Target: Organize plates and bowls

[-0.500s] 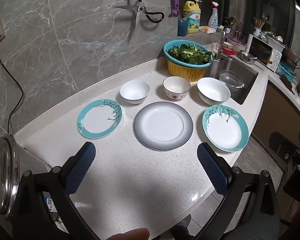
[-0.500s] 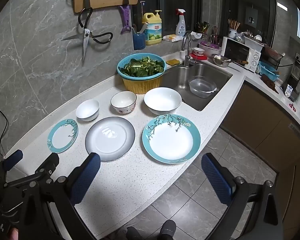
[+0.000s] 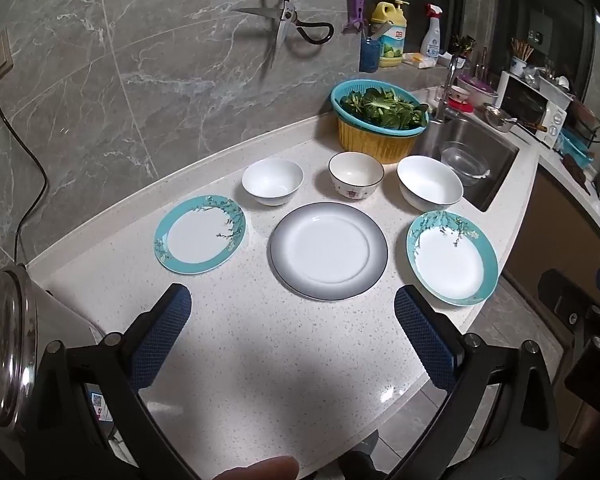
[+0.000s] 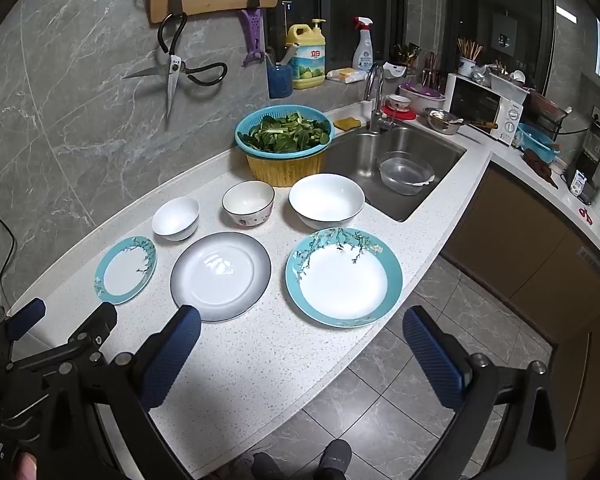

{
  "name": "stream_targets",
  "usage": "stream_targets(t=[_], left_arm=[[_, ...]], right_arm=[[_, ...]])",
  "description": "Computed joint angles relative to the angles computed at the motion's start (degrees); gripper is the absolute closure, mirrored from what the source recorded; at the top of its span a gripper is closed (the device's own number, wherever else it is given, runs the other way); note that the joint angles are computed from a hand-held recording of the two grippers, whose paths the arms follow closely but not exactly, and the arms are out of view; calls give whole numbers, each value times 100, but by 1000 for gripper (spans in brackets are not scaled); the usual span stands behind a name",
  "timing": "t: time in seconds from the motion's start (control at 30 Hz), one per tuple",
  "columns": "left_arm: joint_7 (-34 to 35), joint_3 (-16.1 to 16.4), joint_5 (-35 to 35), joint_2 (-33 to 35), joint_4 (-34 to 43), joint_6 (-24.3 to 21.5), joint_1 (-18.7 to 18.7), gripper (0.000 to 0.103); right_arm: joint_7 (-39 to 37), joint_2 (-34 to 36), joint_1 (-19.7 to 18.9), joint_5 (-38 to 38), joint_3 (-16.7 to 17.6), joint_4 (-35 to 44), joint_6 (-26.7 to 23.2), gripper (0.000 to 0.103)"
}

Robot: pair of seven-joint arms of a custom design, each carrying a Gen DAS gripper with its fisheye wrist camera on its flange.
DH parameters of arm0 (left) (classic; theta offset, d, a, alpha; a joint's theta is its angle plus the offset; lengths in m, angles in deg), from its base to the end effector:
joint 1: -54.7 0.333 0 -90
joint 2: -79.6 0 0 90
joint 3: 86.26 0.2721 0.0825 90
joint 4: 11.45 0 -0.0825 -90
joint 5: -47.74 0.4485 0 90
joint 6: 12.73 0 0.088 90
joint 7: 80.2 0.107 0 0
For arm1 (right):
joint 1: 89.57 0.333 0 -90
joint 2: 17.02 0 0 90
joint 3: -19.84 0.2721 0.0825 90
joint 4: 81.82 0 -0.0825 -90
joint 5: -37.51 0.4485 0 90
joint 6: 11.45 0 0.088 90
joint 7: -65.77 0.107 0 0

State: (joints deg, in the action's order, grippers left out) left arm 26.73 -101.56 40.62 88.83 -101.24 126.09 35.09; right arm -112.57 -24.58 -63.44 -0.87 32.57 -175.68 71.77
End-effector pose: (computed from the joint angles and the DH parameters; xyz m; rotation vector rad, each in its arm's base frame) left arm 0.5939 -0.3996 0.5775 -0.9889 2.5175 -0.9232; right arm 0.4841 0.3070 0.6386 -0.8026 2.6712 -0.9771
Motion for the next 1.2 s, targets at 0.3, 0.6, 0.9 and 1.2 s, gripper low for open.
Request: stream_targets(t=[0.3,0.6,0.9,1.2], left_arm=[[17,6,-21,24,41,-39,9,0],[32,7,-26,32,52,-46,11,0],[39,9,-22,38,67,-65,11,0],[46,9,-29,-8,-1,-39,18,0]], right_arm=[[12,11,10,6,-1,3,-5,0],[32,6,20,8,4,-15,-7,0],[47,-11,27,18,9,-41,-7,0],[62,-35,27,24,20,-79,-3,0]])
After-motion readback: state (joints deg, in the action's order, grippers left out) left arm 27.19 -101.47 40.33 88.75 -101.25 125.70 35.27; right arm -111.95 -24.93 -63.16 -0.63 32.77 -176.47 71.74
